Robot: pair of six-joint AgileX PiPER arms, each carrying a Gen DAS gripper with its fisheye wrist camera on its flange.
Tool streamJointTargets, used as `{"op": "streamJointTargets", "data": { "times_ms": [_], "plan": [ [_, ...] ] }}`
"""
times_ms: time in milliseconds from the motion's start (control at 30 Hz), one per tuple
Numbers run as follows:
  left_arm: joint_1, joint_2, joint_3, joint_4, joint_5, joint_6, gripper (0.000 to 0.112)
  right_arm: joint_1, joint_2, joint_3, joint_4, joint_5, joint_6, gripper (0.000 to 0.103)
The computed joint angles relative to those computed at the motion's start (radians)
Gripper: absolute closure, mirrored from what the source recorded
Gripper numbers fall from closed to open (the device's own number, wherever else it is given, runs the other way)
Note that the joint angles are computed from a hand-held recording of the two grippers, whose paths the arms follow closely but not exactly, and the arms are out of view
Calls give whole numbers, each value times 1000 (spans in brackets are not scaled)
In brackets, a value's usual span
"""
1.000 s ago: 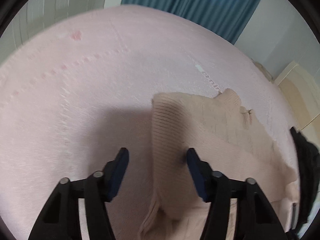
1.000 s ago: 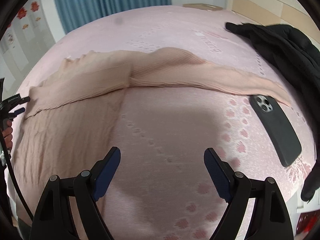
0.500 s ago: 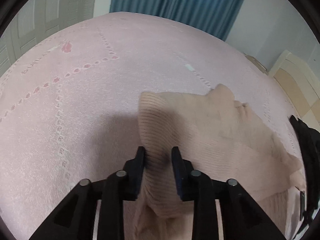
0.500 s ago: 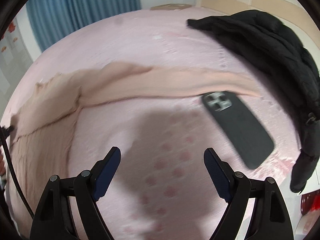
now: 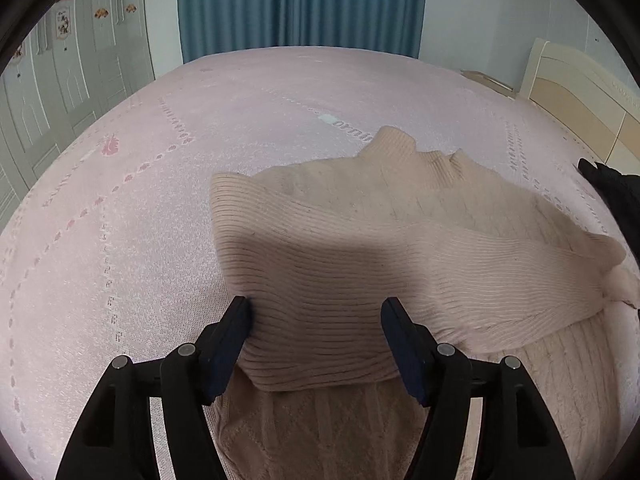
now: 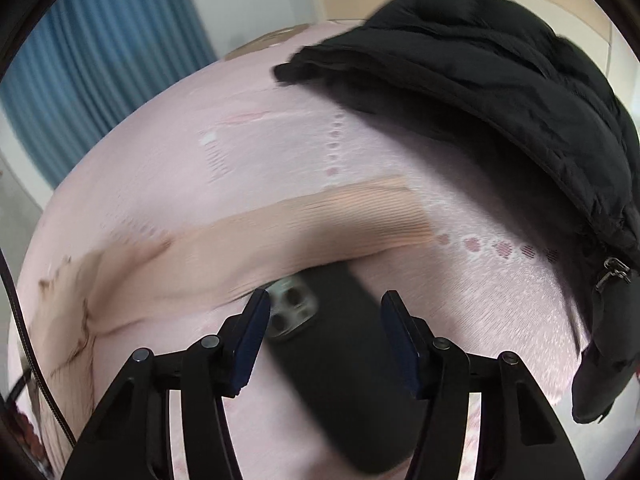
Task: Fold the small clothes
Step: 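Fold the sweater side over the body and open the left tool, then grasp the other sleeve cuff with the right tool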
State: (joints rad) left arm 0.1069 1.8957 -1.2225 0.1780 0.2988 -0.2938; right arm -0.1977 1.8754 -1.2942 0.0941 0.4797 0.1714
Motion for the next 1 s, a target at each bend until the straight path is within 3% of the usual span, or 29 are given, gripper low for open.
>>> {"op": "streamJointTargets", "data": {
  "times_ms": [267,400,500,633,767,900,1000],
  "plan": [
    [-16,17,-14,116,8,-163,44,-82,177,-181,216,52,-118,44],
    [-25,22,-12,165,1,-217,41,-79,257,-322,157,125,-33,48],
    [-23,20,-13,148,3,-201,41,-44,299,-404,4,165,69,97],
    [5,-17,14,-17,-7,-45,41,-3,256,-382,-133,117,151,98],
    [43,-81,62,-216,-11,152,41,84,174,-383,-309,124,270,98],
    [82,-130,82,-351,46,284,41,207,160,-536,-426,236,325,98],
    [141,-192,121,-520,72,468,41,300,197,-723,-430,343,320,98]
  ]
}}
